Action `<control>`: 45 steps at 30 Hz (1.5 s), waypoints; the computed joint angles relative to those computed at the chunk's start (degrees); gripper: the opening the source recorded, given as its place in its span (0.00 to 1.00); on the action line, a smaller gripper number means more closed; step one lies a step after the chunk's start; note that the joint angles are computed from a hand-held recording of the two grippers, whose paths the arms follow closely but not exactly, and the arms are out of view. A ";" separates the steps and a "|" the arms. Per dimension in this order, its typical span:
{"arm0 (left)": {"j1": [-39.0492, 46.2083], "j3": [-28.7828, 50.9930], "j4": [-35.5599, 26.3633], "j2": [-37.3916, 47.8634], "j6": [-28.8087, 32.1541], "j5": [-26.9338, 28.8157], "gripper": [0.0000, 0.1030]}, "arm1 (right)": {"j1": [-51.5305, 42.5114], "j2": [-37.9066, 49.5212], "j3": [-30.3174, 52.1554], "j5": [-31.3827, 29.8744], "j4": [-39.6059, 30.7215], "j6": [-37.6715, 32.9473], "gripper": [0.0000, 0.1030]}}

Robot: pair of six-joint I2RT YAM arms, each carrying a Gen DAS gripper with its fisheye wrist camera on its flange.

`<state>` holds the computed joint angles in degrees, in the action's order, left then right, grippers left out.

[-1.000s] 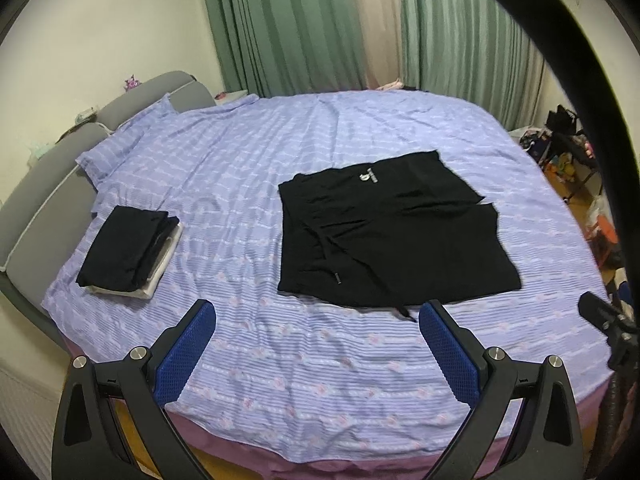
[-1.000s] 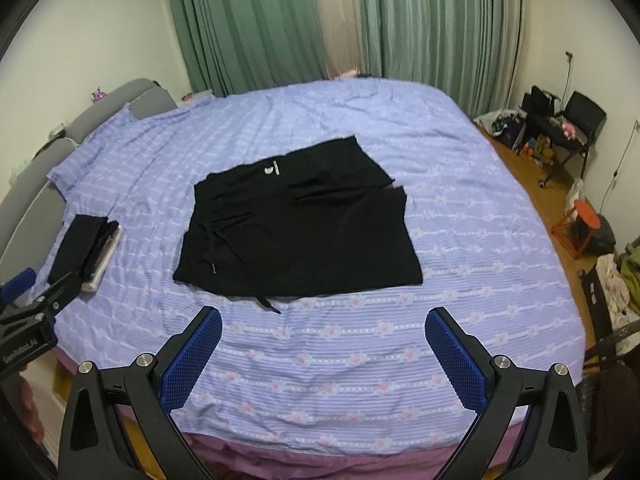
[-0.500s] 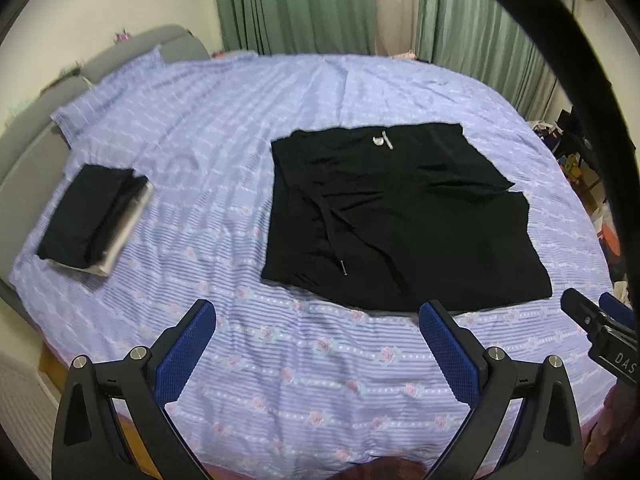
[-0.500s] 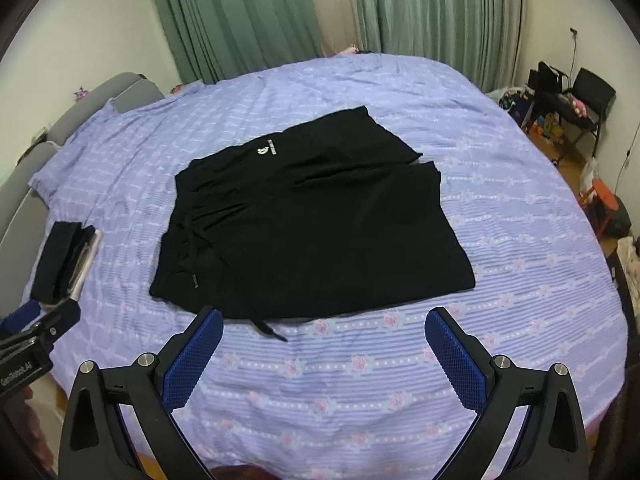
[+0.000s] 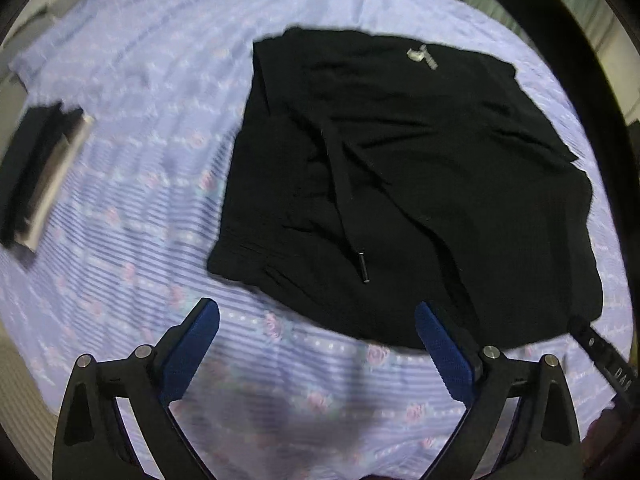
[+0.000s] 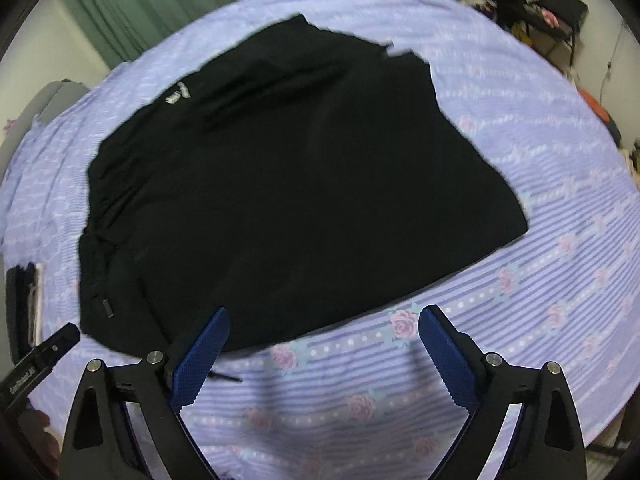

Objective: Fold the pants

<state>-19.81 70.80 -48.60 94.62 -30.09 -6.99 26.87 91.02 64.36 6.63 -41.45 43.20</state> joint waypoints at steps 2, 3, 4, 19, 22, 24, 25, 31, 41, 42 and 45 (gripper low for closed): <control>1.59 -0.66 2.08 2.18 -1.13 2.79 0.95 | -0.79 1.65 -0.81 -1.10 1.35 0.96 0.92; 2.25 -1.06 2.98 3.10 -1.85 4.24 0.94 | -1.39 2.27 -1.24 -1.75 1.98 1.38 0.92; 3.07 -1.40 3.85 4.08 -2.42 5.62 0.93 | -1.82 2.67 -1.68 -2.21 2.82 1.77 0.92; 6.43 -3.49 8.02 5.12 -8.47 14.01 0.11 | -6.66 5.37 0.19 -4.20 5.45 0.72 0.10; 6.52 -4.01 6.34 1.52 -8.20 13.57 0.09 | -5.25 3.81 3.23 -2.17 2.44 -1.50 0.06; 6.41 -4.34 5.00 -0.89 -8.15 12.95 0.08 | -3.99 1.99 5.43 -0.64 -0.85 -3.13 0.06; 6.34 -4.44 4.07 -2.37 -7.95 12.18 0.08 | -3.50 1.09 6.14 -0.26 -2.41 -3.39 0.05; 7.59 -3.46 -2.31 -8.45 -3.55 9.59 0.08 | -1.68 -3.05 10.15 -1.51 -11.40 -5.49 0.04; 6.40 1.38 -14.01 -12.14 -3.34 6.81 0.08 | -1.11 -2.62 20.86 -4.02 -25.18 -6.81 0.04; 6.11 2.78 -14.65 -11.66 -3.82 6.72 0.08 | -1.57 -2.15 21.89 -3.87 -25.24 -7.35 0.04; 5.58 7.46 -14.84 -9.74 -3.96 5.19 0.08 | -4.21 1.81 28.23 -2.25 -22.94 -10.05 0.04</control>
